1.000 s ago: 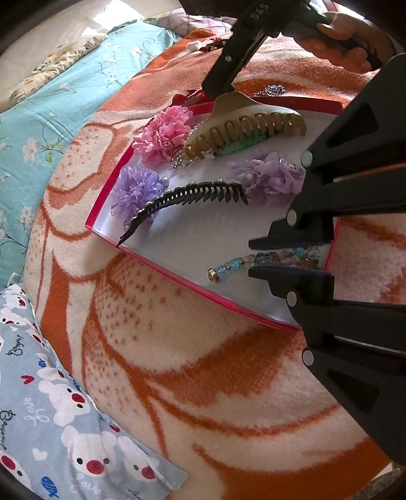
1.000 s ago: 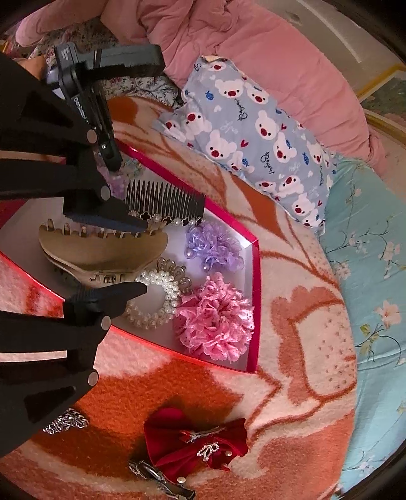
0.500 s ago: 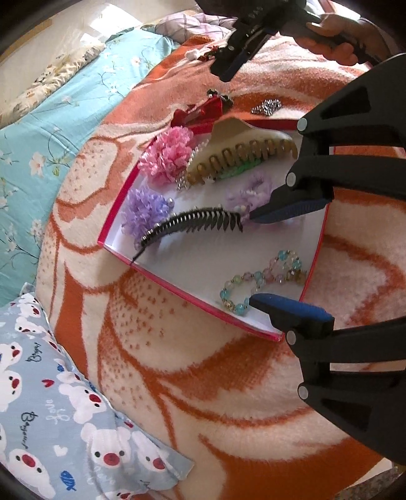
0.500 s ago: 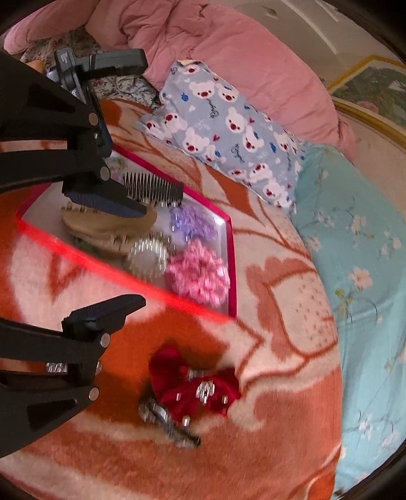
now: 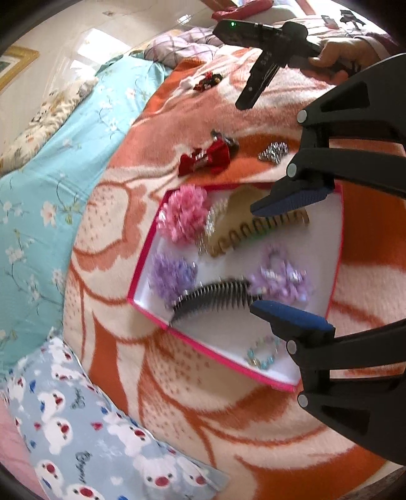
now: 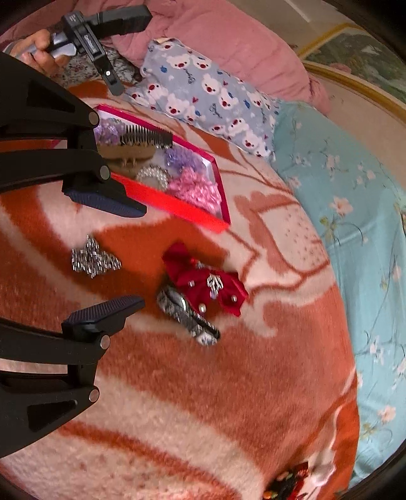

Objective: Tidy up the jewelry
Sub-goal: 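Move the left tool to the red bow clip and the right tool to the silver watch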

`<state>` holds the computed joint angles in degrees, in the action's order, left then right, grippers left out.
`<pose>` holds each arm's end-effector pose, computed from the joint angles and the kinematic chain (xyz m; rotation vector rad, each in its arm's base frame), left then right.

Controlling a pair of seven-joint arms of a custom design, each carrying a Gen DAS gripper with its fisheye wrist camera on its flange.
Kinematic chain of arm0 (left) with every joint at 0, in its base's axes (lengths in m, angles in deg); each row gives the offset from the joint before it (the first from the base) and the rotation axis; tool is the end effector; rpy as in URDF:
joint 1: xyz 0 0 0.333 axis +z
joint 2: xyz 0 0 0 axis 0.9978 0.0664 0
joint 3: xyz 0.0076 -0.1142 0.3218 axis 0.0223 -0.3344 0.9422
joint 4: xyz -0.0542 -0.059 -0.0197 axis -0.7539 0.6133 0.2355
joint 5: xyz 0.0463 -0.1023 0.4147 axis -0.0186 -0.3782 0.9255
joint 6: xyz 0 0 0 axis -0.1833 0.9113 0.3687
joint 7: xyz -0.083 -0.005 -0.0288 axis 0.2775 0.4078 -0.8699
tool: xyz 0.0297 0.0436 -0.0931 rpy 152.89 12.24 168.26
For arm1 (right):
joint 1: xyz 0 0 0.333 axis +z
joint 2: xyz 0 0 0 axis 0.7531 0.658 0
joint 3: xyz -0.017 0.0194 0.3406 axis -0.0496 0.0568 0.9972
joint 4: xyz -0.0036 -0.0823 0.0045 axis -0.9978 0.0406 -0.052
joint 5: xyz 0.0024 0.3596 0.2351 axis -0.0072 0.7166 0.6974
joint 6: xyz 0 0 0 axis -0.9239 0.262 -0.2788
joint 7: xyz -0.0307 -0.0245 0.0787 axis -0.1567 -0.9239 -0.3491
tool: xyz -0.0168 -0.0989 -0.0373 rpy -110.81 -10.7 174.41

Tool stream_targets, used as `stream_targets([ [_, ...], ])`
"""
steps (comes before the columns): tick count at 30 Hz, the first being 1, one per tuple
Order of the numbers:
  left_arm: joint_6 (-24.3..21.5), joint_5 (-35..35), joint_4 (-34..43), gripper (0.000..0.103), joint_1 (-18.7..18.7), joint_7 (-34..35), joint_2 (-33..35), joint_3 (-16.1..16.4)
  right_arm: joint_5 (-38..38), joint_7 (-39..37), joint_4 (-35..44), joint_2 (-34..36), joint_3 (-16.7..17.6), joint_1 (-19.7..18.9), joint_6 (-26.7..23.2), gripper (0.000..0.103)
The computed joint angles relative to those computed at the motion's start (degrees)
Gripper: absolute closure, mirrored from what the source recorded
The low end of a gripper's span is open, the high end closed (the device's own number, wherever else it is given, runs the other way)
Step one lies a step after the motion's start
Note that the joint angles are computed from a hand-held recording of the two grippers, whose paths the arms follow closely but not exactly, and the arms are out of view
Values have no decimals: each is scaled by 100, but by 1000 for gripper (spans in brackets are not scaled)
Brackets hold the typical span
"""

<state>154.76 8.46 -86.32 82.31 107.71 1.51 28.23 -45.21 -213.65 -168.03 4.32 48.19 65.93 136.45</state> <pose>0.7128 -0.2317 0.5058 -1.3679 2.5457 -1.0788 0.5332 0.2604 0.4401 -0.9846 2.1211 -0.4503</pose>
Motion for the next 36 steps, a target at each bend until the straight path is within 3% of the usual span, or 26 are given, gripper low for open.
stream_targets([
  [14,-429,212,532,48,-397,-93,319,-163,-207,302,-161,-29,-90,-231,162,48],
  [23,-900,695,1447,48,-830,-531,974,-207,-90,121,-151,139,-224,-303,436,49],
  [30,-1302,1265,2474,48,-1227,-961,1688,-152,236,-193,-109,313,-379,-320,624,49],
  [36,-1586,1538,3042,48,-1424,-1215,2106,-135,1000,-760,-47,640,-640,-379,1176,53],
])
